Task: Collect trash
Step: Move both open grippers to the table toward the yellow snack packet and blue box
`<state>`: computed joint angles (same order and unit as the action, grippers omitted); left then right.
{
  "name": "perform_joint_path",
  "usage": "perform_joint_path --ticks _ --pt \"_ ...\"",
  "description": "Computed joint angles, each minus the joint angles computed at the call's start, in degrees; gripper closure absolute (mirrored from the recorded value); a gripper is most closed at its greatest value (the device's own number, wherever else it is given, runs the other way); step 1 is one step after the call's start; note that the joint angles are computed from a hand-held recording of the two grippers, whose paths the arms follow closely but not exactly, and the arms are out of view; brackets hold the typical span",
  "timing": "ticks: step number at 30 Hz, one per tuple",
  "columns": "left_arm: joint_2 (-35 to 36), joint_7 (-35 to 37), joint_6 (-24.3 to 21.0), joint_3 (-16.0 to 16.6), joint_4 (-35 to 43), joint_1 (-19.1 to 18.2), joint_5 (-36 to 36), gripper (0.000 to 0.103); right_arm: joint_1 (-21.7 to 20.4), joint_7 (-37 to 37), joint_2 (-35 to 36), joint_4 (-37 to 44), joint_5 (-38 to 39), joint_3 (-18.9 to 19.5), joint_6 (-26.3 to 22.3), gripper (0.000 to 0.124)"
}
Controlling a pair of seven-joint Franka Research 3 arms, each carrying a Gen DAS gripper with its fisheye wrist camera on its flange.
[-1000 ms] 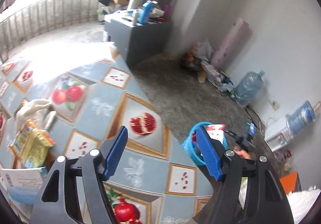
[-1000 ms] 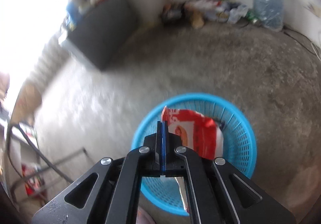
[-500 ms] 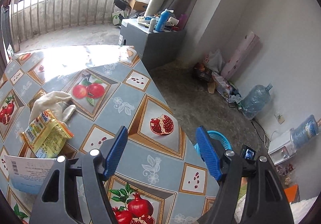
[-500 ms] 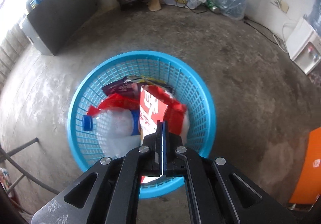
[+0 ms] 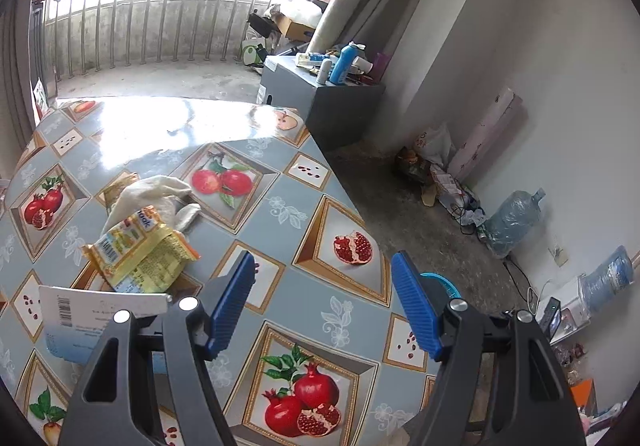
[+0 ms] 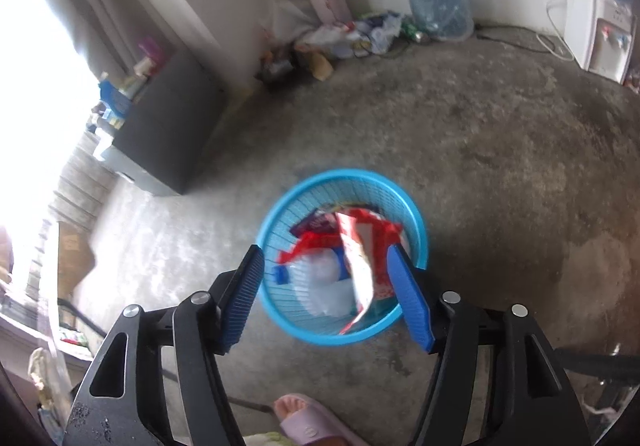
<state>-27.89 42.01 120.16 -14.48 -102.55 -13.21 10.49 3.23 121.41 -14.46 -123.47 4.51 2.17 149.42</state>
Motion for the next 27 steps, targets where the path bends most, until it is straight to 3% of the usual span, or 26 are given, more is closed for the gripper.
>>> perform_joint_path --ticks 9,13,22,27 --pt "-13.02 -2.1 -2.62 0.47 -10.44 0.38 1.0 0.034 6.94 -12.58 -4.5 5.71 4.86 1.28 -1.46 0.062" --pt "-18.21 -2.87 -3.72 0.92 -13.85 0.8 1.56 0.034 11.46 -19.7 -2.6 10.59 11.39 1.23 -3.64 0.062" --pt "-27.48 -3.74 -6.02 1.91 -19.96 0.45 0.84 0.034 18.68 -30.04 3.75 20.04 18.07 4.65 -8.79 0.062" --pt "-30.55 -4.24 -5.99 2.78 -22.82 -0.15 -0.47 0.037 21.07 -34.66 7.26 24.39 22.53 5.47 -12.3 0.071"
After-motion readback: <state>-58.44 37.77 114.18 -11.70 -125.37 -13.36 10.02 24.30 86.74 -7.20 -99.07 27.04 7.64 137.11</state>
